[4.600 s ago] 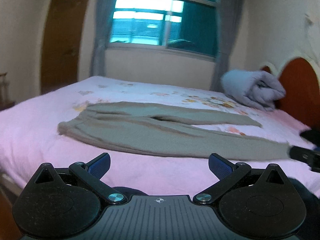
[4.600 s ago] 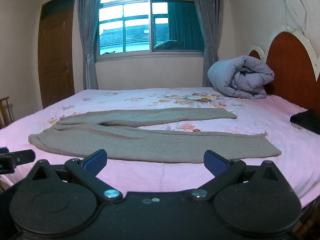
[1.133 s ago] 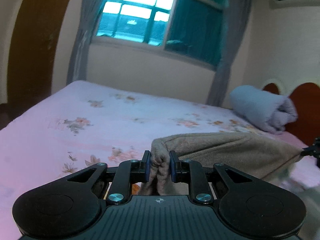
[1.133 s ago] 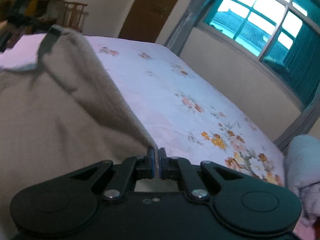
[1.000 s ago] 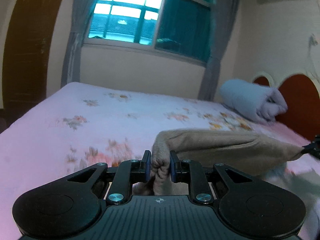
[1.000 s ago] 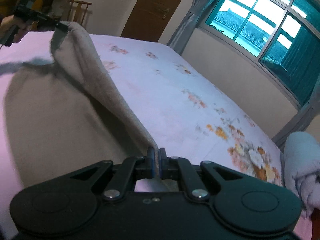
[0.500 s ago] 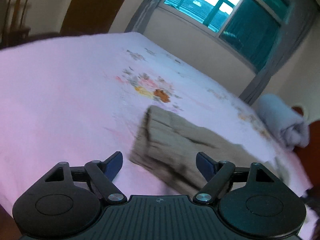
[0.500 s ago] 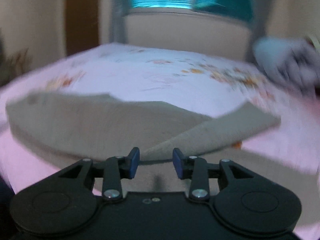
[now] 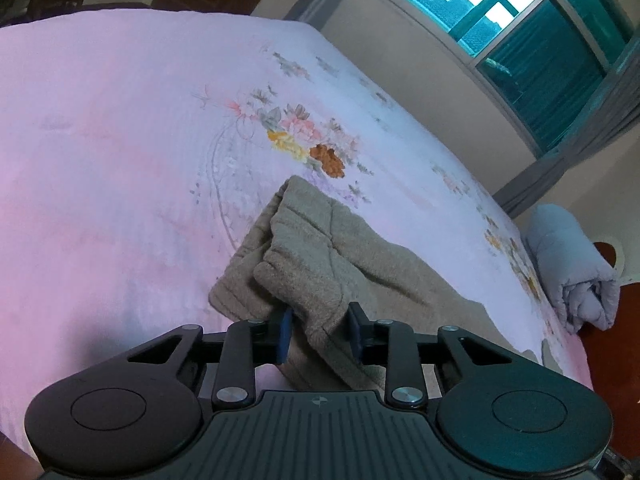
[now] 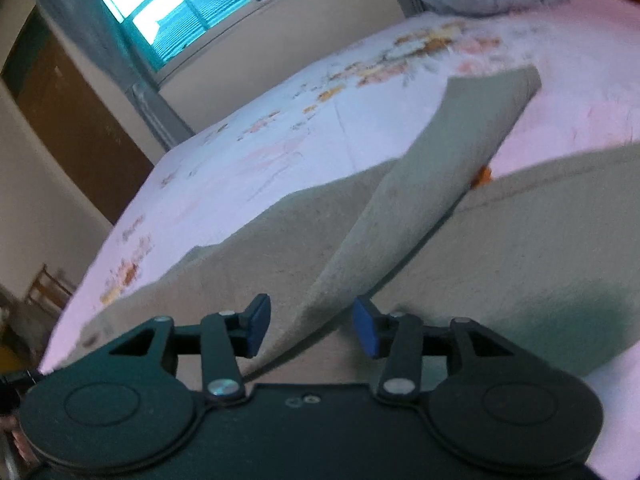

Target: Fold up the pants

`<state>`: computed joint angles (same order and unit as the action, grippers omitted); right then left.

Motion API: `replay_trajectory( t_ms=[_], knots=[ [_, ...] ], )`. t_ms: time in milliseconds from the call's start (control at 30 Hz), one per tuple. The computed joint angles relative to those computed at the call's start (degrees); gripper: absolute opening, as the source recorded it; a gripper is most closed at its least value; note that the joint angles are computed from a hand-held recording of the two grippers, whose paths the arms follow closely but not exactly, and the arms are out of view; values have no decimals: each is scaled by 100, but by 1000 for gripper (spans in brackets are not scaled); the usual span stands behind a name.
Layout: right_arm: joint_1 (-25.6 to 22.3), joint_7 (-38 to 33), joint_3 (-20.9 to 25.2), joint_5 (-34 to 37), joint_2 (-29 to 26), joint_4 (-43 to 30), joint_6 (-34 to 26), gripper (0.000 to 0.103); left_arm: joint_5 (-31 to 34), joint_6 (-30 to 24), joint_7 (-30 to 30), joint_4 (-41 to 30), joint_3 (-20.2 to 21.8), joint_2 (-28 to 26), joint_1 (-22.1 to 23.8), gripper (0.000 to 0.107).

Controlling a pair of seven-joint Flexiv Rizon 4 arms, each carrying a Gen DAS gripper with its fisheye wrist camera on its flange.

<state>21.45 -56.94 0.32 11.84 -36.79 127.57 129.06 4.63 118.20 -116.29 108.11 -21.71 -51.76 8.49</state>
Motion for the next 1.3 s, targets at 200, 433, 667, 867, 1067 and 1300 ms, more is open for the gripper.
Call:
replay_trajectory(
  t_ms=[200,433,667,867,1067,1300],
  knots=[
    [-214,786,94,-7,-197,-539,-822,23,110,-104,84,-38,-94,10,115,29],
    [-54,445,-204,-200,24,-589,146,0,1211,431,189,-811,-1282,-497,1001,23],
    [92,-606,197,127,147,394,1676,0,2256,153,-311,-653,-1292,-736,1457,23],
    [146,-31,293,166,-326,374,778,0,1631,-171,36,-252,-1100,-740,1403,23],
    [300,-24,134,233,-160,349,292,0,1329,-580,666,-250,-1257,-607,1468,23],
    [217,-106,220,206,-149,480,820,0,1336,-189,1031,-55,-1567,-783,1728,23]
  ],
)
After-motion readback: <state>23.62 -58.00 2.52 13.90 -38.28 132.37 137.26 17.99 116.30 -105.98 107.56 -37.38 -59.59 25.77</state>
